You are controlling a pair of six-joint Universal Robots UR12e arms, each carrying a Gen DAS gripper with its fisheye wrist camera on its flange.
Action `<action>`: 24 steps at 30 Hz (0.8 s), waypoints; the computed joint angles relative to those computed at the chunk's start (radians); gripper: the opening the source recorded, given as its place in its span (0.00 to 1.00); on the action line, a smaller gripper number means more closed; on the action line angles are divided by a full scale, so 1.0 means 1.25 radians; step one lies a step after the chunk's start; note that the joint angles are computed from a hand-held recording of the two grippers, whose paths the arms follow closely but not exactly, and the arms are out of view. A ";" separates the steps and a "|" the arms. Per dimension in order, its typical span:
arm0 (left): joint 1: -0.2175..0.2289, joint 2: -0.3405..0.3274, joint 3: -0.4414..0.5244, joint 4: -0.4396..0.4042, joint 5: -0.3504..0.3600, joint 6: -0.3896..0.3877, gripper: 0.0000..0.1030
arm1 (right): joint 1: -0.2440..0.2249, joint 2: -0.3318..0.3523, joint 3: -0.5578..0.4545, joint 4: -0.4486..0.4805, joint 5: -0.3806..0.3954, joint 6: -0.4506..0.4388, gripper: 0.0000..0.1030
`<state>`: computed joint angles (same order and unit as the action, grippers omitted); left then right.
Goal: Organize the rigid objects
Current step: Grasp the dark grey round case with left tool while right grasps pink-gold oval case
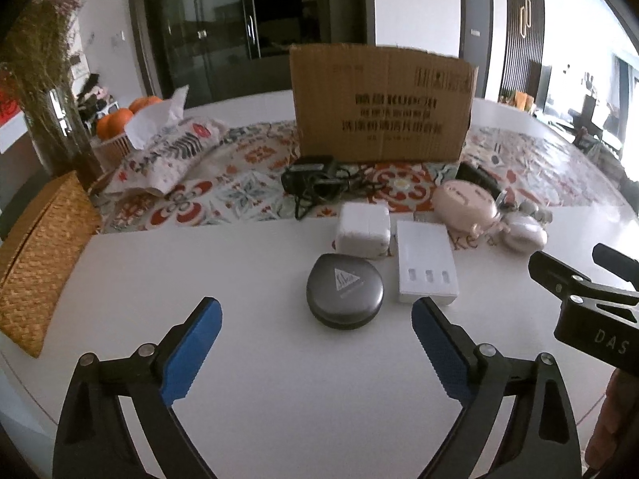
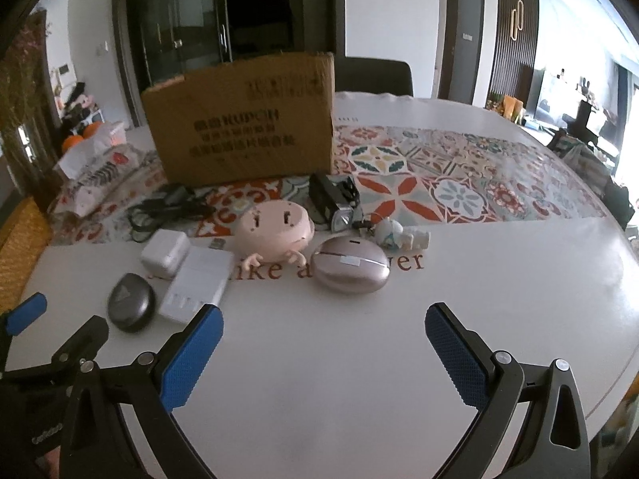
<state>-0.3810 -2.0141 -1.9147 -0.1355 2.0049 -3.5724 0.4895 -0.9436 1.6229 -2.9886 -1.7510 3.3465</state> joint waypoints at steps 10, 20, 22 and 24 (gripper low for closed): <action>0.012 -0.022 0.023 -0.043 -0.016 0.005 0.87 | -0.005 0.036 -0.048 0.052 -0.009 0.002 0.98; 0.022 -0.039 0.038 -0.044 -0.034 0.020 0.82 | -0.006 0.069 -0.088 0.069 -0.040 -0.012 0.94; 0.023 -0.043 0.042 -0.043 -0.033 0.025 0.81 | -0.007 0.074 -0.096 0.074 -0.042 -0.010 0.93; 0.027 -0.048 0.046 -0.046 -0.044 0.027 0.78 | -0.008 0.080 -0.105 0.076 -0.044 -0.011 0.92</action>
<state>-0.3478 -2.0738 -1.8566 -0.1929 1.9498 -3.5389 0.4790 -0.8432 1.4922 -2.8932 -1.8061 3.3332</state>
